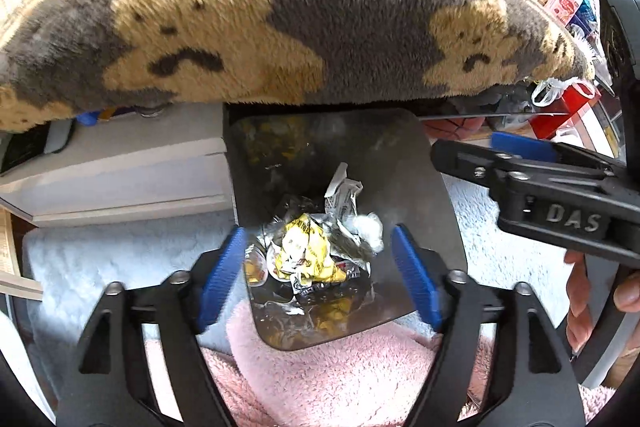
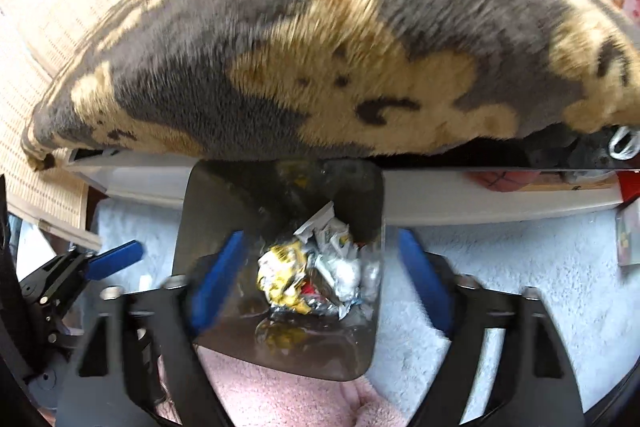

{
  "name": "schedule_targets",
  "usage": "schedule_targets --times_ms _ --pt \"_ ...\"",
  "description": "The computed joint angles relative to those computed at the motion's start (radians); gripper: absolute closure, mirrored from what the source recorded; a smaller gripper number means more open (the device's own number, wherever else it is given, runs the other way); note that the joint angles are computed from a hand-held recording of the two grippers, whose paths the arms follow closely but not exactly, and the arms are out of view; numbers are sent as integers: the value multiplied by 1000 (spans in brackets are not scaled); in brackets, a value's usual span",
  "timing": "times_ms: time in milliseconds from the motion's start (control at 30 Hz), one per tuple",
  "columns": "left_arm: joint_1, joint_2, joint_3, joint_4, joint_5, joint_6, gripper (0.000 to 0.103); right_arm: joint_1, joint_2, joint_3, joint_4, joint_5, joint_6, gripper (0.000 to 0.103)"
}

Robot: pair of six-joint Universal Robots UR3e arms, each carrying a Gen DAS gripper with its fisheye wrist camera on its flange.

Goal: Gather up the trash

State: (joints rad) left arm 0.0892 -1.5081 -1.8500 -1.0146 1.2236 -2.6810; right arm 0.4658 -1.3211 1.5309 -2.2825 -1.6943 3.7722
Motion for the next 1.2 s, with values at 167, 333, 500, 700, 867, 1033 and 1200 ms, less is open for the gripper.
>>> schedule_targets --times_ms 167,333,500,700,867,1033,1200 --pt "27 98 -17 -24 -9 22 8 30 -46 -25 46 -84 -5 4" --pt "66 169 19 -103 -49 51 8 50 -113 -31 71 -154 -10 3" --pt "124 254 50 -139 -87 67 8 107 -145 -92 132 -284 1 3" --pt "181 327 144 -211 -128 98 8 178 -183 -149 170 -461 18 3" --pt "252 393 201 -246 -203 109 8 238 -193 -236 228 -575 30 3" --pt "383 447 300 -377 -357 132 8 316 -169 -374 301 -703 35 3" --pt "479 484 401 -454 -471 145 8 378 -135 -479 340 -798 42 3"
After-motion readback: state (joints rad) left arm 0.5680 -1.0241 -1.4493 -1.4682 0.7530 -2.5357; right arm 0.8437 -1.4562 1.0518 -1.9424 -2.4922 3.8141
